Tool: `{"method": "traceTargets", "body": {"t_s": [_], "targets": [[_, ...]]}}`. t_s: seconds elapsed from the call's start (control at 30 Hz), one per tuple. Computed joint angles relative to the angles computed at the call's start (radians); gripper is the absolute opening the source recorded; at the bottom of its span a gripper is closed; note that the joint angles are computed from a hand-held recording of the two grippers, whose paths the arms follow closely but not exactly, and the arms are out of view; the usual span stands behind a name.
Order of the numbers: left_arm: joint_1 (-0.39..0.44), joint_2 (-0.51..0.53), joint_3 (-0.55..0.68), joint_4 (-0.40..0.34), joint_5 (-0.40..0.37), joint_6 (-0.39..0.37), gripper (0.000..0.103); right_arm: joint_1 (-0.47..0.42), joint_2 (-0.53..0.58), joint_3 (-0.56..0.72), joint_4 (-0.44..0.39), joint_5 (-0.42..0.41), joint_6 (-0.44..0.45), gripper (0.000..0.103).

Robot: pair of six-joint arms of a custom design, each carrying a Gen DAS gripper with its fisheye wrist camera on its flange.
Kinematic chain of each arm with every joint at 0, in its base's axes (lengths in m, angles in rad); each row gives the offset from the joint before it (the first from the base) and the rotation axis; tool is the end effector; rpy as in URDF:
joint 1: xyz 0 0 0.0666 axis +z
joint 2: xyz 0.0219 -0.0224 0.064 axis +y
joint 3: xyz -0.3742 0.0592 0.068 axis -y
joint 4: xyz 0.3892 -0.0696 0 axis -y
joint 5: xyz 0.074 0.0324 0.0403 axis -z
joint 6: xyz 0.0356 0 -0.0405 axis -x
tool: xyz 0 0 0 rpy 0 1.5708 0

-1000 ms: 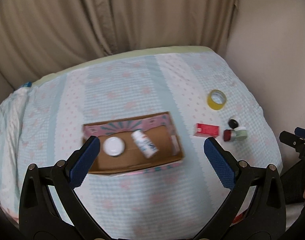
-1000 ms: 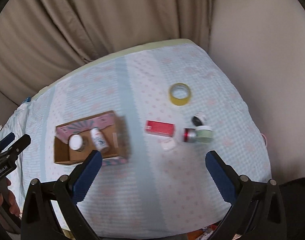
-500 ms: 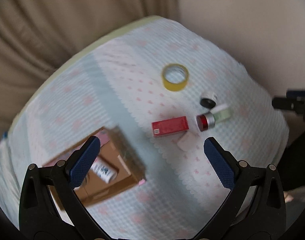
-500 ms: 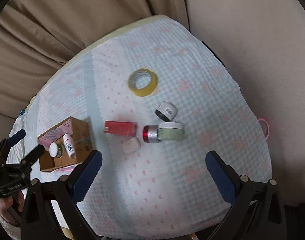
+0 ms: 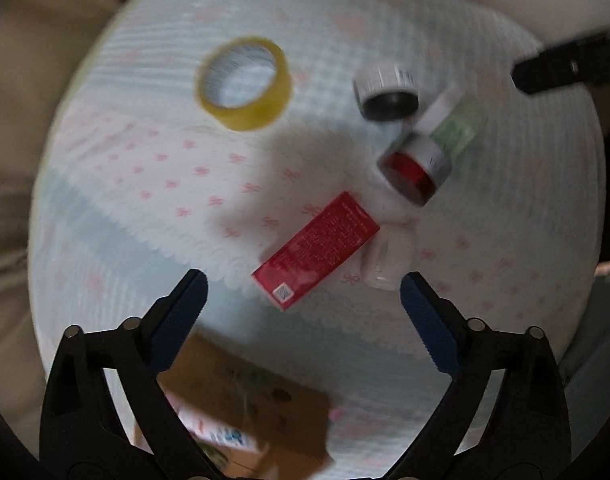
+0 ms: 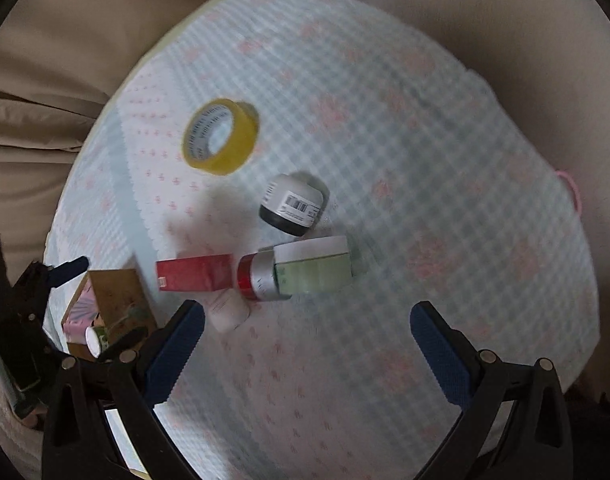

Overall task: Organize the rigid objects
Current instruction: 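Grasp the red MARUBI box with the left tool while the right tool grasps the green jar, then carry the red box and green jar into the cardboard box and release both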

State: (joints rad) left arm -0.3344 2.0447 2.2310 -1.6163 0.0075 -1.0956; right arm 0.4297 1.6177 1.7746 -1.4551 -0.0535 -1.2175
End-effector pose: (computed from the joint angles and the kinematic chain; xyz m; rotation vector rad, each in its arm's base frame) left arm 0.6146 -0.2142 0.3961 1.9723 2.2703 0.0683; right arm 0.4731 0.2185 0.4565 1.1316 2.7512 0.3534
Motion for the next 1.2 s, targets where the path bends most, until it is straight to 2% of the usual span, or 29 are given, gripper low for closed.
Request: {"method": "traceTargets", "body": {"t_s": [0.17,0.23,0.37,0.43,0.5,0.6,0.83,0.93,1.1,1.2], "targets": [[-0.012,0.096,0.031,-0.029,-0.033,-0.096,0.089,-0.033,0.032,-0.063,0.072,-0.053,0.049,0.097],[-0.013,0.138,0.06,-0.061,-0.041,-0.114,0.082,-0.039,0.041,-0.084,0.1,-0.069,0.07,0.096],[-0.013,0.158,0.044,-0.055,-0.052,-0.182,0.075,-0.051,0.052,-0.138,0.162,-0.123,0.095,0.083],[-0.014,0.167,0.046,-0.063,-0.054,-0.2,0.063,-0.056,0.053,-0.16,0.193,-0.145,0.103,0.077],[-0.016,0.167,0.036,-0.047,-0.059,-0.215,0.058,-0.062,0.052,-0.181,0.22,-0.169,0.112,0.072],[-0.018,0.169,0.037,-0.049,-0.057,-0.221,0.057,-0.068,0.038,-0.215,0.268,-0.195,0.101,0.071],[-0.019,0.111,-0.054,0.026,-0.063,-0.245,0.052,-0.074,0.009,-0.275,0.346,-0.215,0.045,0.069],[-0.016,0.109,-0.046,0.017,-0.059,-0.229,0.051,-0.072,0.0,-0.285,0.356,-0.209,0.031,0.067],[-0.007,0.127,0.021,-0.029,-0.04,-0.19,0.046,-0.061,-0.005,-0.273,0.324,-0.186,0.026,0.067],[0.0,0.175,0.122,-0.075,-0.034,-0.177,0.043,-0.057,-0.014,-0.274,0.322,-0.178,0.011,0.067]]}}
